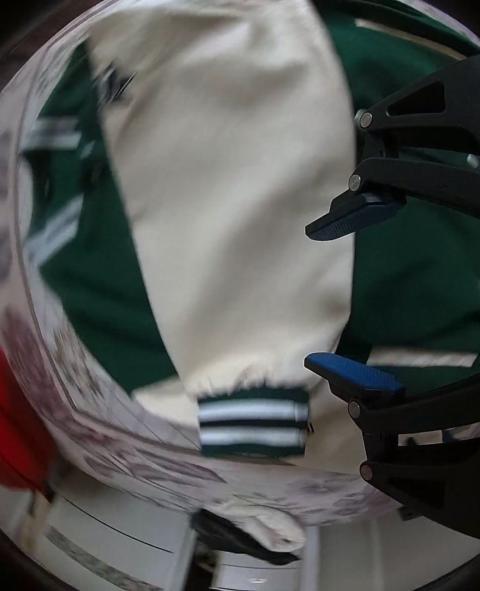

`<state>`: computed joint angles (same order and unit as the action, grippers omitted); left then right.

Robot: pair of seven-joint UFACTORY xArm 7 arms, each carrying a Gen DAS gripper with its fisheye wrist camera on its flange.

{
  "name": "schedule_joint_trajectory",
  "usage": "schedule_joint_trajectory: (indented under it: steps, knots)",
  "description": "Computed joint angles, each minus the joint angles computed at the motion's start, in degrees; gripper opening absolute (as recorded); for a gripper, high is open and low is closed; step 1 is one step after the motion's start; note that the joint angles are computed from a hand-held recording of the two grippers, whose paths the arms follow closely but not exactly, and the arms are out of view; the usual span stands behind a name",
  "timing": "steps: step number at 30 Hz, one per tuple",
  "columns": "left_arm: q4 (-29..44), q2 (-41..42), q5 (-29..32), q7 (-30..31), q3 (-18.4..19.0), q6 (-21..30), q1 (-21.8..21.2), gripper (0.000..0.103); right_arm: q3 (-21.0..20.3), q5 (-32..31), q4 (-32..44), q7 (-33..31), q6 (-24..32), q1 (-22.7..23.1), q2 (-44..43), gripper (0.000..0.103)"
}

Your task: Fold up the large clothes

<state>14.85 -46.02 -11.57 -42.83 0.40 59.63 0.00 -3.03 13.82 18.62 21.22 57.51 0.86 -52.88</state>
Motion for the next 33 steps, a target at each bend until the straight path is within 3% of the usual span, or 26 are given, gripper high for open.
schedule_joint_trajectory:
  steps: [1, 2, 3, 7, 9, 12, 15, 16, 20, 24, 26, 28, 30, 31, 32, 33]
  knots:
    - [1.3, 0.8, 3.2, -0.7, -1.7, -1.7, 1.7, 0.053, 1.5, 1.0, 0.7, 0.3, -1.8, 1.8, 2.0, 0.067]
    - [3.0, 2.4, 6.9, -0.7, -3.0, -3.3, 3.1, 0.025, 2.6, 1.6, 1.7, 0.4, -3.9, 3.3, 4.8, 0.069]
    - [4.3, 3.8, 9.1, -0.5, -3.3, -4.9, 3.9, 0.018, 2.6, 1.2, 2.1, -0.3, -4.0, 3.9, 5.2, 0.069]
    - [11.7, 13.3, 16.5, 2.5, -3.0, -12.4, 6.4, 0.015, 4.8, 2.7, 4.8, -1.4, -9.0, 7.6, 12.9, 0.070]
    - [15.8, 17.6, 18.7, 3.8, -2.8, -15.0, 6.8, 0.014, 3.2, 1.2, 5.5, -2.5, -7.4, 7.5, 12.3, 0.070]
    - [22.5, 23.6, 22.1, 5.2, -3.0, -18.2, 7.1, 0.013, 7.2, -0.6, 6.3, -0.4, -12.5, 8.3, 16.5, 0.069]
    - [27.4, 27.6, 23.9, 6.6, -3.0, -20.2, 6.4, 0.013, 10.8, -5.2, 7.6, 3.3, -16.3, 8.2, 21.8, 0.045]
    - [27.2, 27.3, 24.4, 7.0, -3.0, -20.6, 6.1, 0.013, 13.0, -8.5, 8.2, 6.6, -17.8, 7.2, 23.8, 0.033]
    - [28.9, 28.5, 26.9, 8.6, -3.3, -21.6, 5.3, 0.013, 12.0, -10.8, 7.9, 14.6, -18.7, 6.0, 21.4, 0.021]
    - [26.8, 25.4, 29.1, 9.7, -4.3, -22.1, 4.7, 0.013, 11.9, -13.3, 8.5, 17.4, -20.2, 5.7, 20.6, 0.021]
    - [26.9, 24.3, 29.5, 10.6, -4.7, -21.6, 4.2, 0.013, 7.1, -8.9, 10.6, 11.6, -17.4, 9.3, 26.8, 0.031]
    - [27.2, 23.3, 29.8, 10.8, -5.4, -21.4, 3.9, 0.013, 5.4, -6.2, 9.6, 9.6, -17.1, 9.4, 26.0, 0.043]
    - [27.6, 22.3, 31.1, 10.3, -6.5, -21.2, 3.8, 0.013, 5.5, -6.4, 9.0, 9.6, -13.6, 8.2, 22.3, 0.064]
    - [27.9, 21.9, 32.0, 9.7, -7.4, -21.3, 3.8, 0.013, 6.8, -8.5, 9.0, 11.0, -9.9, 6.7, 20.0, 0.085]
    - [28.3, 21.8, 32.8, 9.3, -8.1, -21.3, 3.7, 0.013, 8.0, -10.8, 8.9, 12.3, -6.9, 5.5, 17.7, 0.093]
    - [28.7, 21.6, 33.6, 8.7, -8.9, -21.0, 3.5, 0.012, 9.2, -13.0, 8.6, 13.4, -4.3, 4.6, 15.6, 0.093]
